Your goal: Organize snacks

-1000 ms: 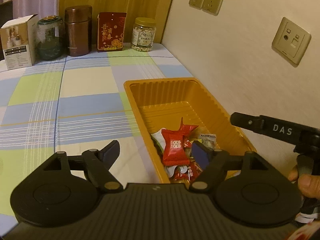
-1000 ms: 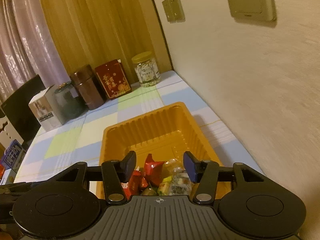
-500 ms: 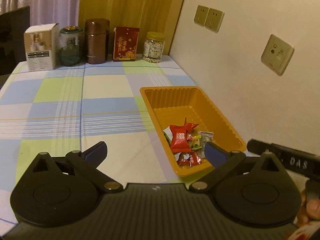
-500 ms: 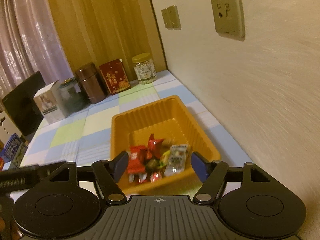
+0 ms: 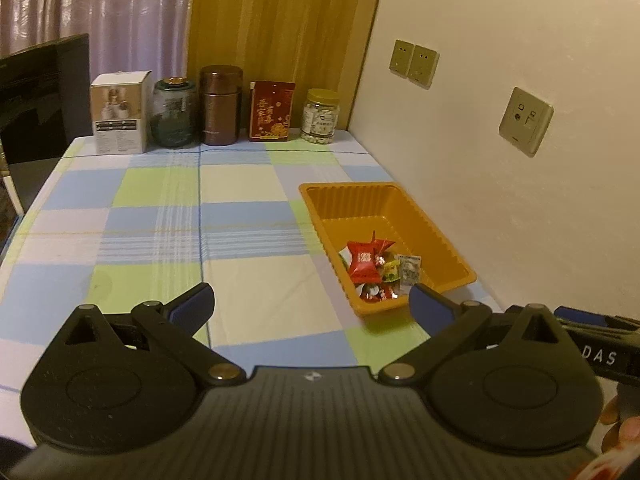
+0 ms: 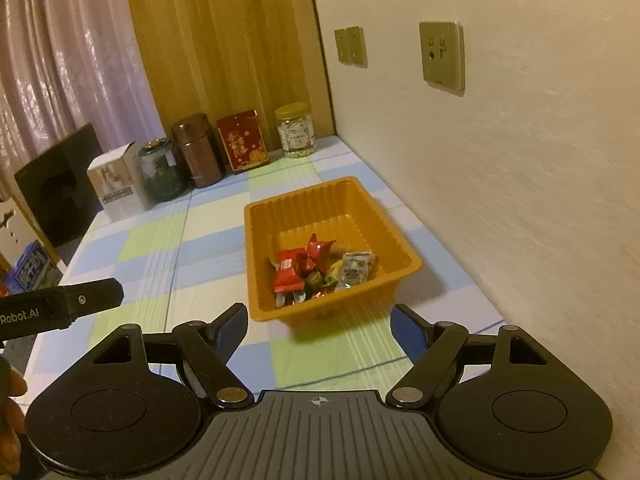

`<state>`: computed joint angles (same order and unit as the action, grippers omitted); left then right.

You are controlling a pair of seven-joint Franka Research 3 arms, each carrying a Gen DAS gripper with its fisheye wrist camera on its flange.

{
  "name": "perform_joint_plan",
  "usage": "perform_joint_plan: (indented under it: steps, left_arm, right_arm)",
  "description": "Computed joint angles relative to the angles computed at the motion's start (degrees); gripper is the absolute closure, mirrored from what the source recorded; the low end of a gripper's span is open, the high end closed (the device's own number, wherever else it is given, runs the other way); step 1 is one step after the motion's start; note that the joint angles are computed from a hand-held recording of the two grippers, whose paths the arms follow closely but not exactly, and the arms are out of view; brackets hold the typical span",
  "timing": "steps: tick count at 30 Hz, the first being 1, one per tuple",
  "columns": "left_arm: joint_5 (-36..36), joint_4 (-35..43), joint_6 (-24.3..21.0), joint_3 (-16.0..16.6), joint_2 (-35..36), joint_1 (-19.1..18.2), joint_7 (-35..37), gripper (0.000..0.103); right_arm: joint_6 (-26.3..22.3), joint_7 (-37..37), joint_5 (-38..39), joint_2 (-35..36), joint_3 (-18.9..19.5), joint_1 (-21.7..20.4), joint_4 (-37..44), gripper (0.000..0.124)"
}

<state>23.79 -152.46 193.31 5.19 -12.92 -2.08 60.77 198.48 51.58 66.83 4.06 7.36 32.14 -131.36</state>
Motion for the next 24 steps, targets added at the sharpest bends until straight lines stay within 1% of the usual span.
perform_joint_plan:
  steps: [1, 4, 5, 8, 9, 11, 12, 15, 18, 21, 24]
  left_arm:
    - [0.4, -0.8, -0.3, 0.8, -1.0, -0.7, -0.3, 0.000]
    - [1.3, -2.8, -1.3, 5.7, -3.8, -5.0, -1.0, 0.000]
    - [1.1, -3.5, -1.5, 6.3, -4.7, -5.5, -0.9, 0.000]
    - [-0.2, -5.5, -2.2, 5.4, -7.4, -4.7, 0.1, 0.000]
    - [-0.6, -5.9, -2.3, 5.8, -8.1, -5.1, 0.4, 0.000]
    - [-1.4, -6.8, -2.9, 7.8, -9.8, -7.0, 1.2, 0.000]
    - [-1.9, -7.1, -3.2, 8.0, -10.4, -7.2, 1.7, 0.000]
    - [-3.7, -8.0, -3.6, 5.3, -12.0, -5.0, 2.9, 0.000]
    - [-5.3, -8.9, -4.0, 3.8, -13.5, -3.9, 3.7, 0.000]
    - [-6.3, -9.4, -3.9, 1.3, -14.4, -1.8, 4.3, 0.000]
    - [-6.9, -9.9, -3.7, -0.5, -15.1, -0.1, 4.9, 0.000]
  right_arm:
    - [0.4, -2.2, 2.4, -0.4, -0.1, 0.7, 0.1, 0.045]
    - [1.3, -5.6, 6.3, -1.6, 1.0, 0.9, -0.2, 0.045]
    - [1.4, -5.7, 6.2, -1.9, 1.5, 0.7, -0.4, 0.045]
    - [2.4, -5.3, 5.8, -3.0, 2.8, 0.5, -1.5, 0.045]
    - [2.8, -4.9, 5.5, -3.3, 3.3, 0.5, -1.8, 0.045]
    - [3.1, -4.6, 5.2, -3.8, 3.9, 0.5, -2.3, 0.045]
    - [3.3, -4.3, 4.9, -4.1, 4.2, 0.5, -2.6, 0.045]
    - [3.8, -3.1, 3.7, -5.0, 4.9, 0.5, -3.5, 0.044]
    - [4.2, -2.1, 2.8, -6.0, 5.5, 0.4, -4.4, 0.044]
    - [4.7, -1.9, 2.6, -6.6, 6.0, 0.3, -4.9, 0.044]
    - [5.1, -2.4, 3.2, -7.0, 6.5, 0.3, -5.0, 0.044]
